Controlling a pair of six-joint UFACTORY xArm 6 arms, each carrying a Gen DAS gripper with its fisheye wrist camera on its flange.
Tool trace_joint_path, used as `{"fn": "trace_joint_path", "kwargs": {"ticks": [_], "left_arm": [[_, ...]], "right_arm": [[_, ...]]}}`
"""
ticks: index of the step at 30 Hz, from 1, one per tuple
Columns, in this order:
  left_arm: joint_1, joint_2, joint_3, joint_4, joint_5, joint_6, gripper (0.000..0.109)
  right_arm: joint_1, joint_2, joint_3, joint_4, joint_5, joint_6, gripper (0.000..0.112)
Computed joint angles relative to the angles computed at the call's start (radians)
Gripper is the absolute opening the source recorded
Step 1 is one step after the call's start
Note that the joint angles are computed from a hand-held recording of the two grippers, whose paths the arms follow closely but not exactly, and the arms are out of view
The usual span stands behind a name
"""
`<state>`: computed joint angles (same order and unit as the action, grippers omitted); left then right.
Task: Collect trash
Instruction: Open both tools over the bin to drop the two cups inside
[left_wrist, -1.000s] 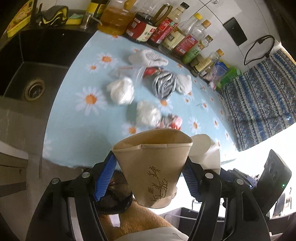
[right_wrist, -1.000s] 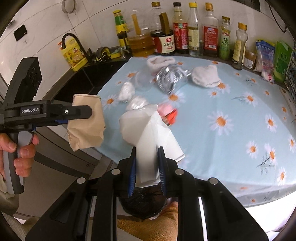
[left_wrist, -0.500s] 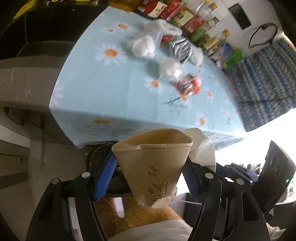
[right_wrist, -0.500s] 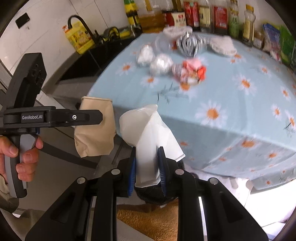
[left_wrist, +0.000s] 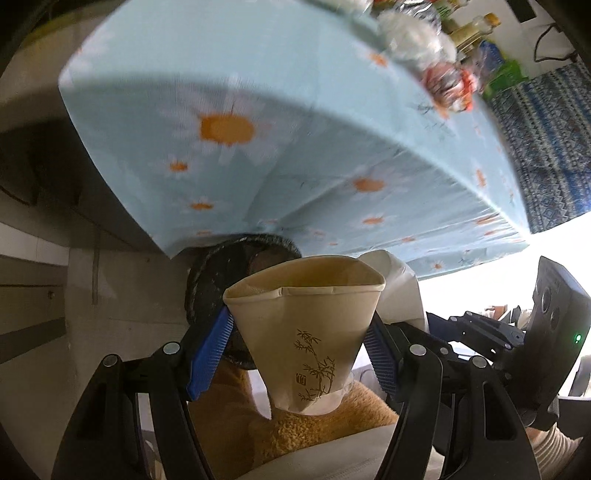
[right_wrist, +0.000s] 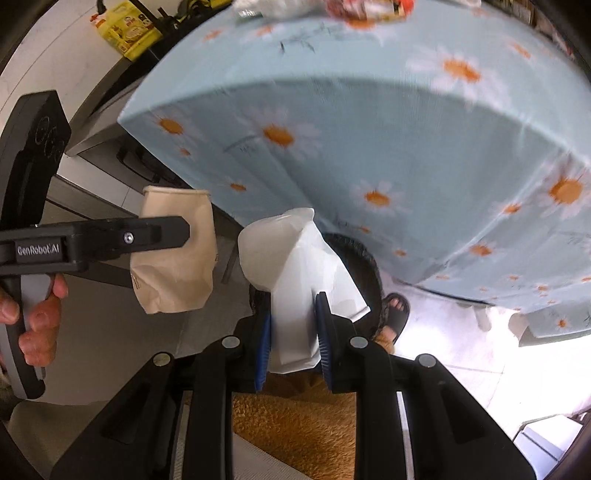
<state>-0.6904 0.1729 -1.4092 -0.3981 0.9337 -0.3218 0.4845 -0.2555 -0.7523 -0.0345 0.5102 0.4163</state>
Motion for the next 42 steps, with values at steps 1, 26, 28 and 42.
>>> {"fn": "trace_joint_path", "kwargs": {"ticks": [1, 26, 28, 42], "left_arm": [[0.002, 0.011, -0.01, -0.001, 0.008, 0.0, 0.067], [0.006, 0.054, -0.028, -0.012, 0.046, -0.047, 0.073], [0.007, 0.04, -0.017, -0.014, 0.034, -0.049, 0.073], [0.025, -0.027, -0.038, -0.039, -0.023, -0.038, 0.073]], "right_arm": [[-0.005, 0.009, -0.004, 0.025, 0.0, -0.02, 0.024], [-0.074, 0.035, 0.004, 0.172, -0.012, -0.101, 0.045], [-0.068, 0.027, 0.005, 0.163, -0.008, -0.086, 0.045], [-0.048, -0.056, -0.014, 0.063, -0.022, 0.008, 0.051]]}}
